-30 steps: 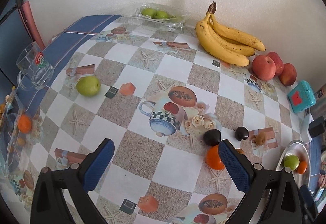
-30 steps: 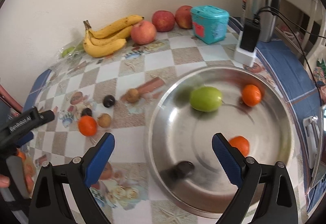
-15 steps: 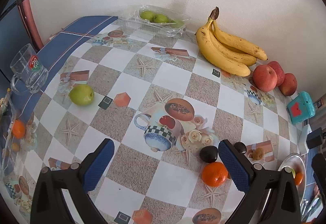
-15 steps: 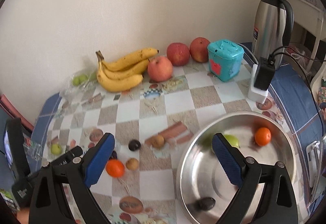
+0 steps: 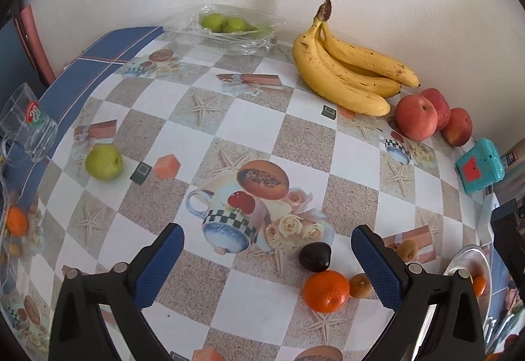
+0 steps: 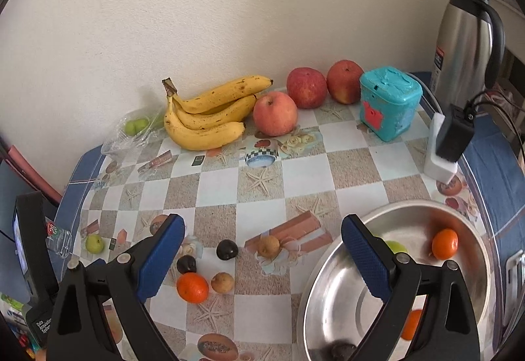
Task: Organize fruits
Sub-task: 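Move both grippers away from the bowl toward the loose fruits, then grasp a dark plum with the left gripper while the right grasps a brown kiwi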
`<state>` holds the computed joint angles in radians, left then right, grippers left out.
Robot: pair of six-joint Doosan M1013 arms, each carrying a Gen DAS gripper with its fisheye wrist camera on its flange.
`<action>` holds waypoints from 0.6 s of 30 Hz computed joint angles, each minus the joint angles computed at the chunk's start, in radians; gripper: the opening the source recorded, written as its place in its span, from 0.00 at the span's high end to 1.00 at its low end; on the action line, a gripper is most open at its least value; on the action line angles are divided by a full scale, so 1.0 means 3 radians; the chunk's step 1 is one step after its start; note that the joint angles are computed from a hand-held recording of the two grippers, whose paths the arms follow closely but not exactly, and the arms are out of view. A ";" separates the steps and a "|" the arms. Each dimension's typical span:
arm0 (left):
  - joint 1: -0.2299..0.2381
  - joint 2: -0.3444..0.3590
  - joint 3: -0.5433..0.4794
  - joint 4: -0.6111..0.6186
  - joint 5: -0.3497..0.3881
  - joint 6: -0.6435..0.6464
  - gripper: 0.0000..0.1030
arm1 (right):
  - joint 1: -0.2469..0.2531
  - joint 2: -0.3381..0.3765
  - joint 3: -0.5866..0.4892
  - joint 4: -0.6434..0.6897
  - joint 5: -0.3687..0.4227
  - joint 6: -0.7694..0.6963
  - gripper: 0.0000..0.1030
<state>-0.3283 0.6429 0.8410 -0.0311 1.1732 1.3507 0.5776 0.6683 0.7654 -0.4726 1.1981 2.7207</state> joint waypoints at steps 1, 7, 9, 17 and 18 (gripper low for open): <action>-0.0003 0.0006 -0.0006 0.0007 -0.0001 -0.0002 0.00 | 0.0000 0.0002 0.0002 -0.0014 -0.0014 -0.0021 0.06; -0.0016 0.0038 -0.0018 0.0018 0.0000 -0.0025 0.00 | -0.0018 0.0010 0.0045 -0.0029 -0.0110 -0.0123 0.06; -0.0015 0.0051 -0.0023 0.0008 0.0013 -0.0035 0.01 | -0.0025 0.0008 0.0080 -0.0040 -0.0131 -0.0102 0.06; 0.0023 0.0091 -0.0025 -0.0297 0.0085 -0.0034 0.13 | -0.0092 0.0042 0.0135 0.0270 -0.0059 -0.0123 0.32; 0.0034 0.0093 -0.0017 -0.0378 0.0083 -0.0024 0.14 | -0.0099 0.0046 0.0148 0.0319 -0.0077 -0.0143 0.34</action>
